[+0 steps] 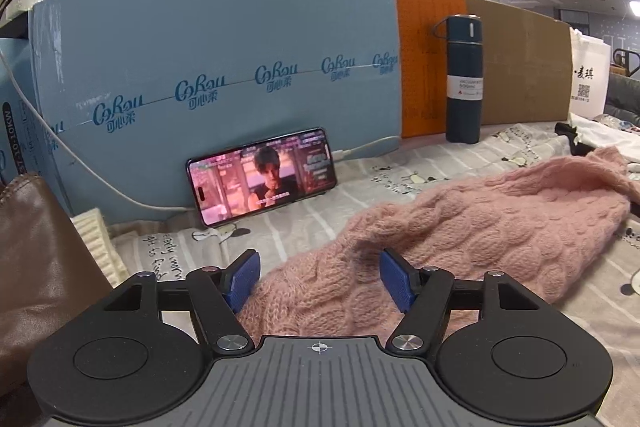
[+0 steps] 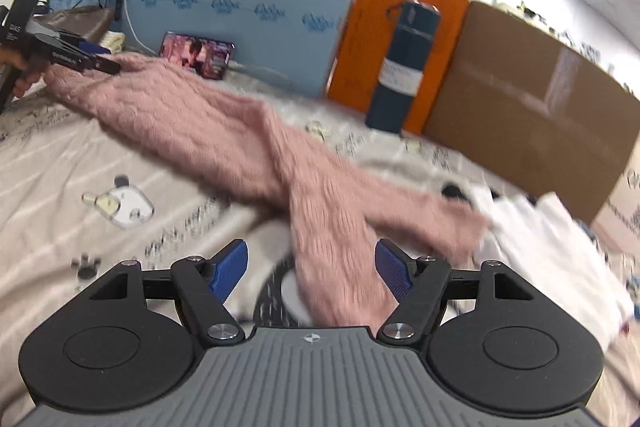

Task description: Fold clothes

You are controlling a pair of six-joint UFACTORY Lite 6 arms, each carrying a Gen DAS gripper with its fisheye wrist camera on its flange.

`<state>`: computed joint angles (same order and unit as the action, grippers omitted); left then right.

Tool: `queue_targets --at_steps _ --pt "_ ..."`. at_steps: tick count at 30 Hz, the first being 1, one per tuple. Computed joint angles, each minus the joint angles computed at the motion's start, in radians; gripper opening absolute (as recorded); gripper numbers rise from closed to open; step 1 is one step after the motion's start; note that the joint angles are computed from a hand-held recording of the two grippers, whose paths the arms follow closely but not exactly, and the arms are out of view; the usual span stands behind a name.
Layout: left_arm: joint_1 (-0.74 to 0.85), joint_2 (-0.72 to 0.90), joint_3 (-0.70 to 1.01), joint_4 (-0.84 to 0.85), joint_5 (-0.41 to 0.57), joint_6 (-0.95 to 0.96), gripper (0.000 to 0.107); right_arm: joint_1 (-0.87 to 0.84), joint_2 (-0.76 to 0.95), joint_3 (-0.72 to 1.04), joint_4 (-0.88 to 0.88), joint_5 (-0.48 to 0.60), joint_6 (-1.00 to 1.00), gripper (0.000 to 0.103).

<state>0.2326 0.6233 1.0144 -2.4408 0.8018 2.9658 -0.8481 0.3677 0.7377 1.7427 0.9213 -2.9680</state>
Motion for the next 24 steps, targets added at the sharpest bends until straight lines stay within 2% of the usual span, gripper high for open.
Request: queue_targets --at_steps 4,8,9,10,13,20,24 --pt "0.002 -0.013 -0.026 -0.002 0.016 0.008 0.069 -0.028 0.048 0.034 -0.051 0.001 0.054 0.069" --pt "0.016 -0.015 -0.033 0.017 0.025 -0.012 0.069 0.001 0.112 0.089 0.008 -0.057 0.08 0.067" --pt "0.019 -0.015 -0.033 0.021 0.026 -0.018 0.069 -0.004 0.138 0.122 0.002 -0.054 0.124 0.058" --pt "0.021 -0.014 -0.033 0.024 0.028 -0.023 0.07 -0.009 0.163 0.155 -0.005 -0.051 0.172 0.042" --pt "0.029 -0.008 -0.024 0.045 0.025 -0.047 0.07 -0.05 0.225 0.254 -0.052 0.006 0.335 0.017" --pt "0.017 -0.003 -0.021 0.046 0.009 -0.018 0.069 -0.083 0.32 0.463 -0.068 0.139 0.612 0.011" --pt "0.019 -0.001 -0.019 0.047 0.008 -0.025 0.069 -0.023 0.386 0.642 -0.077 0.126 0.763 0.011"
